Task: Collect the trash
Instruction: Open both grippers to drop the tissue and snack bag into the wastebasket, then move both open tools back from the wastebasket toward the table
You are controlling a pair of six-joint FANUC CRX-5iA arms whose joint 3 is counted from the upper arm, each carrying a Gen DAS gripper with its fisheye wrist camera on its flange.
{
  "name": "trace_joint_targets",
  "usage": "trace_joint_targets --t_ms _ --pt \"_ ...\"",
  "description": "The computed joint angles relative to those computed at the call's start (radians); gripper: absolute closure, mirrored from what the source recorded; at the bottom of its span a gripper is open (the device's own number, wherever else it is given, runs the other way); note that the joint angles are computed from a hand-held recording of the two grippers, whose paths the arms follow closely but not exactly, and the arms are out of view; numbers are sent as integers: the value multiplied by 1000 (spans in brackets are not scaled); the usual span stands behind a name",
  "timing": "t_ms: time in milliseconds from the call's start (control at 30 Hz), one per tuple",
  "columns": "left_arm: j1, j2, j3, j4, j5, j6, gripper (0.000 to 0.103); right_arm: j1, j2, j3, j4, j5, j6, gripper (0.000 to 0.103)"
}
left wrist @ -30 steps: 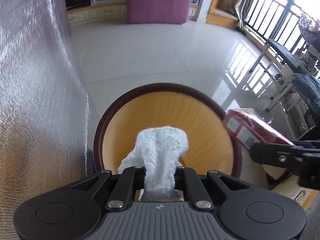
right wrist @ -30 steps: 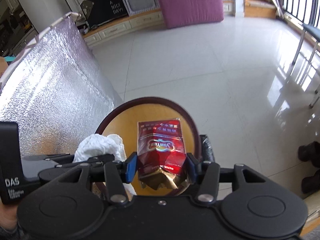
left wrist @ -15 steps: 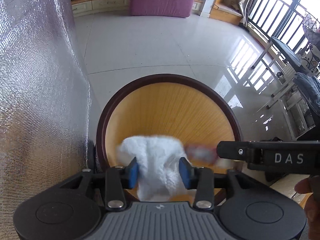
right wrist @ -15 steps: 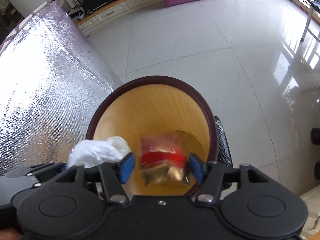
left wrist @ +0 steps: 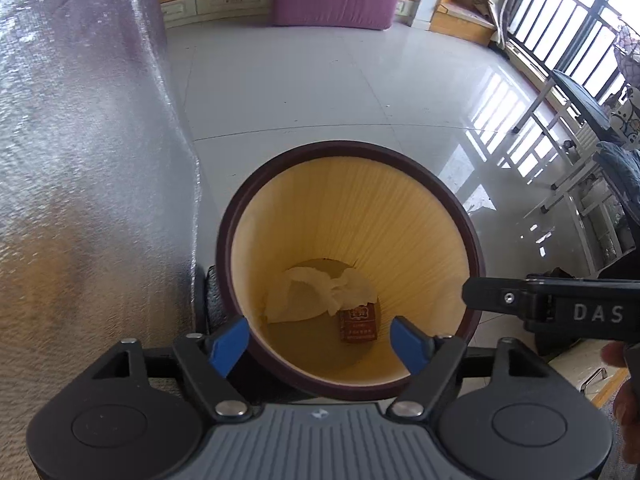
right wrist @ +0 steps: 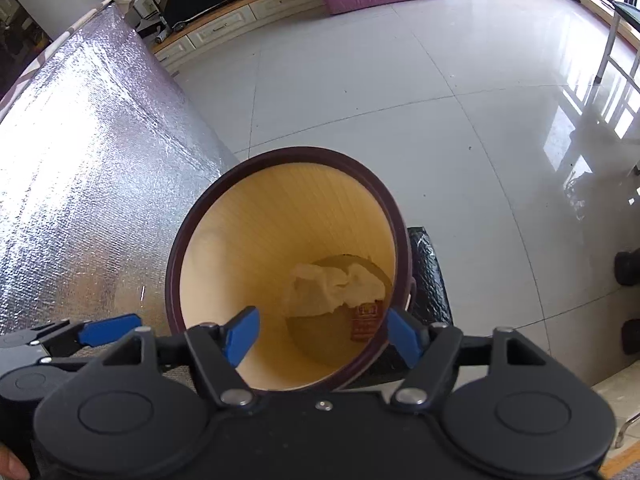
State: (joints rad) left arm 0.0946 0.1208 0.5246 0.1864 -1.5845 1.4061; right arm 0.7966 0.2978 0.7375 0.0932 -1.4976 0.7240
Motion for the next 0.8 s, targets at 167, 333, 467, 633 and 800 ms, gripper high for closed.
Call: trace_joint_targets --t_ms 167,333,467,633,800 --pt "3 -7 28 -35 -24 17 8 9 5 19 30 -6 24 15" --pt "14 -8 53 -28 -48 13 0 23 10 35 62 -4 36 3" --pt "19 -10 72 -27 -65 16 0 38 12 45 94 -21 45 0" --pt "28 -17 93 -28 -75 17 0 51 -3 38 120 -35 49 0" --pt "36 -34 103 -30 -80 17 0 73 -22 29 151 -46 45 0"
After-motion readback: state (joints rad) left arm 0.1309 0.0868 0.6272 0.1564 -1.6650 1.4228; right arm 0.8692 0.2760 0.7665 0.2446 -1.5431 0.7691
